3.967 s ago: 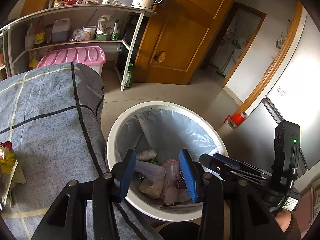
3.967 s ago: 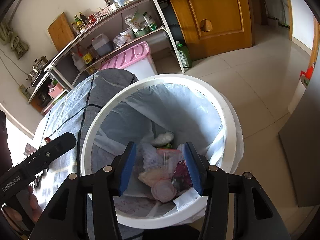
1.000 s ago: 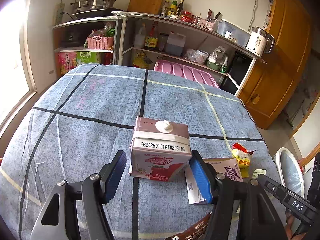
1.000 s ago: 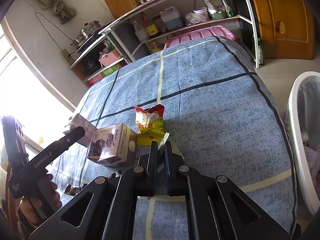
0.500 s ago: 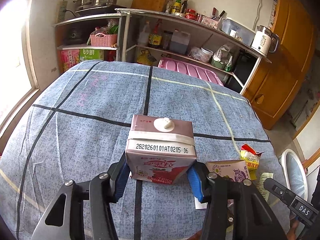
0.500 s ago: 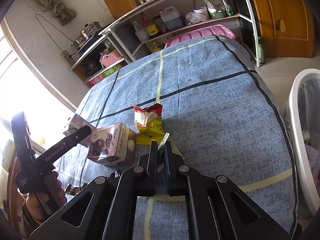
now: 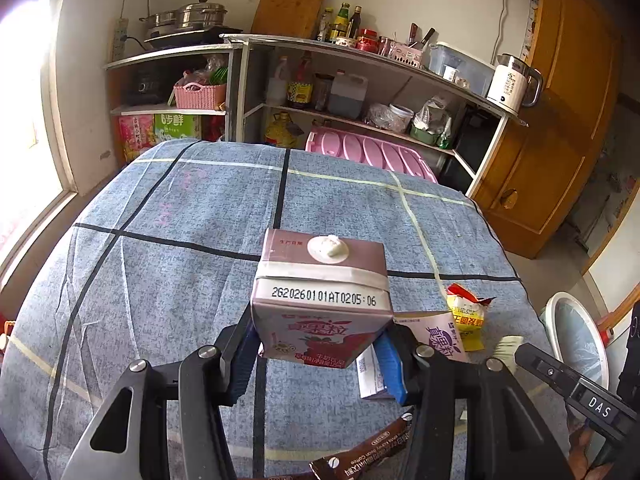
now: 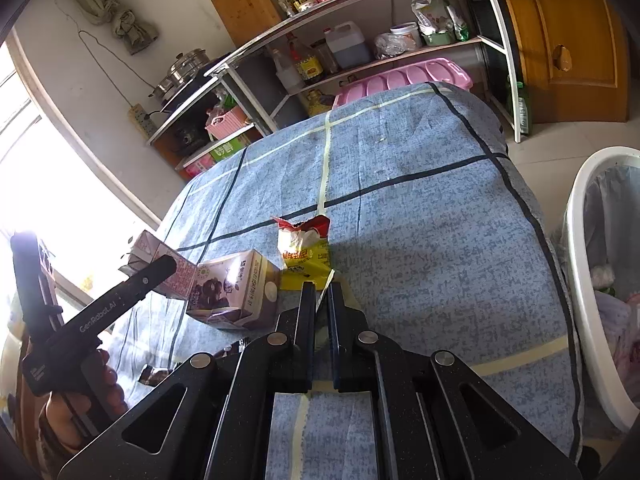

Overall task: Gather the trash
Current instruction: 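Grasp the pink strawberry milk carton with the left gripper while the right holds the strip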

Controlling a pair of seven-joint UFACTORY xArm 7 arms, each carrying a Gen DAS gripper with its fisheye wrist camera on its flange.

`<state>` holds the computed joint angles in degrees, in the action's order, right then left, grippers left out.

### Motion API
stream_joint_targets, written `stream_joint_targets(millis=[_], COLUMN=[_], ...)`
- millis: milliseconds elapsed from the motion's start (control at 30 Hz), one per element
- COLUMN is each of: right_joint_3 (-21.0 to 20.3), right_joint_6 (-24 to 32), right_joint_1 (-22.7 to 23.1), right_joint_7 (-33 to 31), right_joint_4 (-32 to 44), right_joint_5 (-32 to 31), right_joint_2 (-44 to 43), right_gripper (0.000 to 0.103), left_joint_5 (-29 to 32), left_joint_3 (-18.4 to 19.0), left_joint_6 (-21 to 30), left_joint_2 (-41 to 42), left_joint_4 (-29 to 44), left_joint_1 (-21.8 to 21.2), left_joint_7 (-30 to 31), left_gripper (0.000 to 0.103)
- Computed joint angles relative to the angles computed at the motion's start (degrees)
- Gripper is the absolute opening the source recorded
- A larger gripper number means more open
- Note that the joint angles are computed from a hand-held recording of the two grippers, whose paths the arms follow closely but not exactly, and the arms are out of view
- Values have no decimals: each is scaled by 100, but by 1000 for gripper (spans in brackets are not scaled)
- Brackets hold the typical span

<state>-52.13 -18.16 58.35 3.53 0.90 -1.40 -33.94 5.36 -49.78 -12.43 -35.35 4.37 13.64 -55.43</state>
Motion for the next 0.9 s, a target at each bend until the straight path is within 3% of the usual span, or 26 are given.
stream_joint_targets(millis=[133, 267, 367, 467, 500, 567, 667, 767, 833, 867, 900], right_joint_3=[331, 452, -360, -339, -578, -880, -546, -461, -265, -16, 61], right_joint_6=[145, 350, 795, 688, 629, 647, 575, 383, 357, 351, 348], right_joint_1=[-422, -699, -267, 8, 294, 727, 1050, 1198, 1063, 907, 861], right_joint_7=[-71, -243, -682, -677, -770, -868, -640, -473, -330, -239, -183], right_joint_4=[-134, -237, -142, -86, -47, 78, 310, 381, 399, 410, 425], right_joint_5=[50, 143, 314, 622, 686, 859, 1241, 1182, 1092, 1080, 1026], right_joint_2=[-289, -567, -978, -710, -721, -673, 53, 371, 567, 742, 841], right_gripper=[6, 6, 9, 29, 37, 41, 41, 41, 34, 20, 19], left_joint_5=[20, 166, 325, 475, 520, 592, 648, 655, 648, 650, 653], left_joint_3=[335, 490, 612, 702, 717, 744, 734, 735, 705, 693, 691], left_joint_6=[249, 550, 710, 717, 715, 684, 618, 556, 562, 559, 566], left_joint_2=[-335, -647, -789, -787, -788, -746, -689, -624, -615, -614, -607], left_joint_4=[-98, -146, -184, -200, -201, -193, -195, -212, -220, -222, -218], left_joint_1=[-617, -962, -1138, -1159, -1158, -1145, -1106, -1054, -1070, -1071, -1072], left_joint_7=[-136, -368, -538, -642, -665, -694, -718, -721, -746, -747, -743], left_gripper=[53, 53, 53, 53, 53, 53, 53, 53, 53, 53, 53])
